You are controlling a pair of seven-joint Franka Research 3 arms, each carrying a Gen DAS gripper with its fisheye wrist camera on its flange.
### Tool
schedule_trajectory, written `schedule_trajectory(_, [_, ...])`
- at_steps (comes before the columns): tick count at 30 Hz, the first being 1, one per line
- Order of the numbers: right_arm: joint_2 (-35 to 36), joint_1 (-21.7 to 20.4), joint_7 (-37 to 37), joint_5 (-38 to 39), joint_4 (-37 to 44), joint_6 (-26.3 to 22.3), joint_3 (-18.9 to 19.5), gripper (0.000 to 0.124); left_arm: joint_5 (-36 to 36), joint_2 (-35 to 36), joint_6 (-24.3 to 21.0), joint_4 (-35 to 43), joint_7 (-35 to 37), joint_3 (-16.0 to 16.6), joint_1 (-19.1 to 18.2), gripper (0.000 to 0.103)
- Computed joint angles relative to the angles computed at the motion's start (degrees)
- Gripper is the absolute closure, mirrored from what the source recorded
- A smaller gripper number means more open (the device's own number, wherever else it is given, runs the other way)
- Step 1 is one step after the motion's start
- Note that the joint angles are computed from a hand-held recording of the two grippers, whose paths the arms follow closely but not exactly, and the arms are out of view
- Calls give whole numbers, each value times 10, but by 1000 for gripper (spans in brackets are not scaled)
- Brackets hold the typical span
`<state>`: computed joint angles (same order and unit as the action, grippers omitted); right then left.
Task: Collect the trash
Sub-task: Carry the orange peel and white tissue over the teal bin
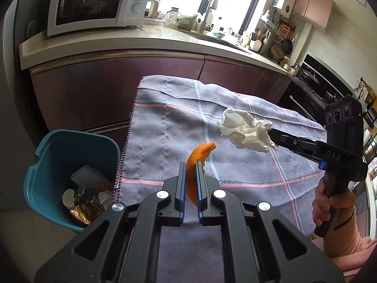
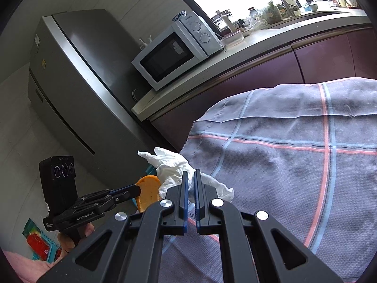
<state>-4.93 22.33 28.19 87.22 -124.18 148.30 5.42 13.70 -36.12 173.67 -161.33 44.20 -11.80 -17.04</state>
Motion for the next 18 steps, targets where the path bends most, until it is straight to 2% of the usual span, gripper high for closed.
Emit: schedule_trajectory(18, [85, 20, 46, -66, 103, -17, 37, 120, 5, -102, -49, -53, -7, 10, 41, 95])
